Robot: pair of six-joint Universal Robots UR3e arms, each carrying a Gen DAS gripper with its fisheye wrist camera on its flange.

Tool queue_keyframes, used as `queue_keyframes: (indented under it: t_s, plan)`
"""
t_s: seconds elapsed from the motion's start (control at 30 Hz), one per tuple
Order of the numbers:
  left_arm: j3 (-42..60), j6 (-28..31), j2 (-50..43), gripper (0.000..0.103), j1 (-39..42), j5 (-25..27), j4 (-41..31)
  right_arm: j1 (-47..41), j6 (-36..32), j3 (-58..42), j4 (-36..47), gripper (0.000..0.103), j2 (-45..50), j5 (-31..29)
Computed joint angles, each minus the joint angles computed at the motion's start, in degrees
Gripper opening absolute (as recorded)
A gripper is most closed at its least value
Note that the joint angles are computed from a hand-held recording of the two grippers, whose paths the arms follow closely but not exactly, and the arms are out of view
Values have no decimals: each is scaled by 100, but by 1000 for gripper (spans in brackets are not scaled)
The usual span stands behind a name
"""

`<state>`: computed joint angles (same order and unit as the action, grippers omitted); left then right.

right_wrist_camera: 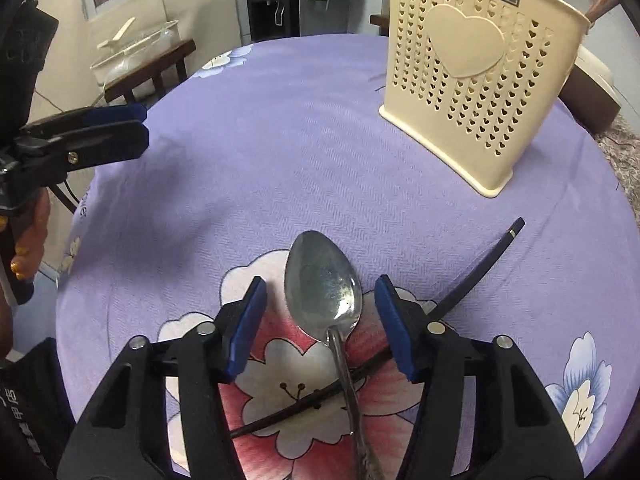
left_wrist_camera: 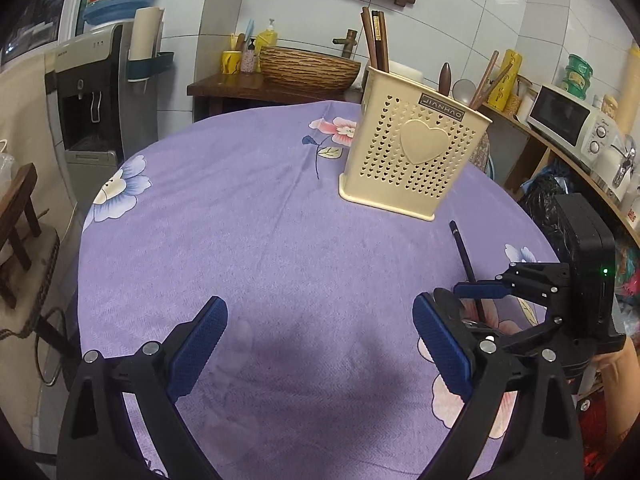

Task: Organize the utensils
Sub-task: 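Move both tools down to the metal spoon and black chopstick, then grasp the metal spoon with the right tool while the left tool grasps the black chopstick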

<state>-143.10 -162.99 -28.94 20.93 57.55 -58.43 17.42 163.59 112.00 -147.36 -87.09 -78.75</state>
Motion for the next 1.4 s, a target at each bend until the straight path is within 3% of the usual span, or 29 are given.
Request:
queue_keyframes:
  t_s: [0.13,0.27,0.47,0.6,0.77,0.87,1.03,1.23,1.4]
  plan:
    - [-63,-222,-270,92,-278,171,397,-18,93,-126,111,39,65,50]
    - [-120,-592,-696,92,-798,494,1074,-45,240,3,-16,39,-98,136]
    - [2,-1186,-2011,91,-2087,1251,2508,-878,1317,789,-159,39,-1604,339]
    - [529,-1563,-3483,81,-3233,1766,3466,-1612,2092,1114,523,39,-2829,40]
    - [1665,-1776,-5115,64,-4266,2144,3849,-2426,2469,1660,954,39,-4128,24]
    - [2653,-1816,-6114,53,-4724,2346,3676,-2895,2504,1852,1356,39,-4834,481]
    - [4362,-1965,-7610,35,-5193,2865,3099,-2520,2786,1890,1160,39,-4917,26]
    - [5751,-2124,-8612,27,-5373,3234,2433,-2584,2713,1952,1351,39,-5234,79]
    - [6269,-2155,-8921,21,-5481,3465,2206,-2807,2549,2000,1640,39,-5611,306]
